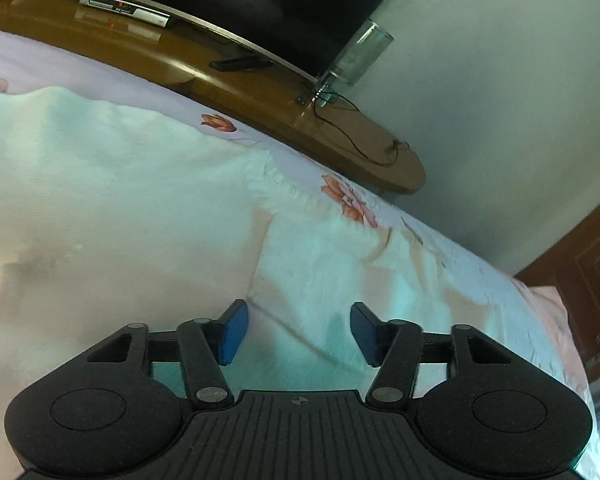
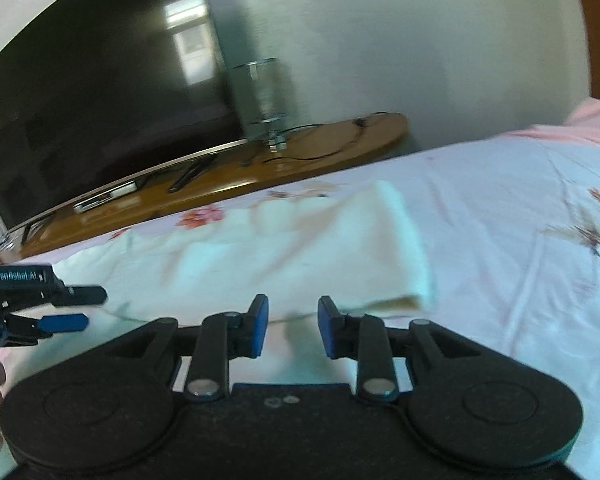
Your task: Fold small clothes
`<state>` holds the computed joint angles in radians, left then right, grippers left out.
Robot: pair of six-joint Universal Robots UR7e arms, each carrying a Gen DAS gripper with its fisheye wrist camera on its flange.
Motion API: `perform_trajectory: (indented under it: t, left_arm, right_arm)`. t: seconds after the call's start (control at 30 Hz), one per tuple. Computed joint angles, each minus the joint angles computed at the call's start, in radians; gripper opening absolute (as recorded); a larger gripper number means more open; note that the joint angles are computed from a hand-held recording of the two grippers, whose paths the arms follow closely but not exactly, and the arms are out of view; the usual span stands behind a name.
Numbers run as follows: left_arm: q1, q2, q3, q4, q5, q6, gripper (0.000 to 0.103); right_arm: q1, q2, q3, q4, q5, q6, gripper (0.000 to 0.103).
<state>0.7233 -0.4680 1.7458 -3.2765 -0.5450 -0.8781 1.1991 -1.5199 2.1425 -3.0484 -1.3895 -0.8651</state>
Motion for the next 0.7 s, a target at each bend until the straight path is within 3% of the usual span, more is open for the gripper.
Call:
perform_trajectory:
  t: [0.03,0.07,0.1,0.2,0.3,0.4,0.7]
  left_arm:
    - [0.009,0.007,-0.019,0.022,-0.001,-0.004,0.03]
    - [0.007,0.012,-0.018,0.033,0.002,-0.024,0.012]
    - [0.015,0.017,-0.021,0.024,-0.002,-0.019,0.008]
    - [0.005,0.035,-0.012,-0.065,0.015,0.024,0.004]
    - [-0.039,0.022,0.035,-0.158,0.078,0.07,0.003]
    - [-0.07,-0.004,0.087,-0.195,0.138,0.102,0.003]
    - [-0.1,-0.09,0.254,-0.074,0.206,-0.132,0.003]
  right_arm:
    - [-0.009,0.009,-0.003,-0.019,0.0,0.01,0.028]
    - [-0.013,0.018,-0.001,-0.051,-0.007,0.025,0.028]
    - [-0.017,0.029,0.003,-0.107,-0.022,0.054,0.028]
    - [-0.021,0.061,-0.007,-0.199,-0.045,0.165,0.039]
    - [-0.028,0.066,-0.032,-0.187,-0.047,0.237,0.04]
    - [-0.037,0.063,-0.044,-0.154,-0.024,0.229,0.041]
    - [-0.041,0.038,-0.037,-0.054,-0.002,0.149,0.042]
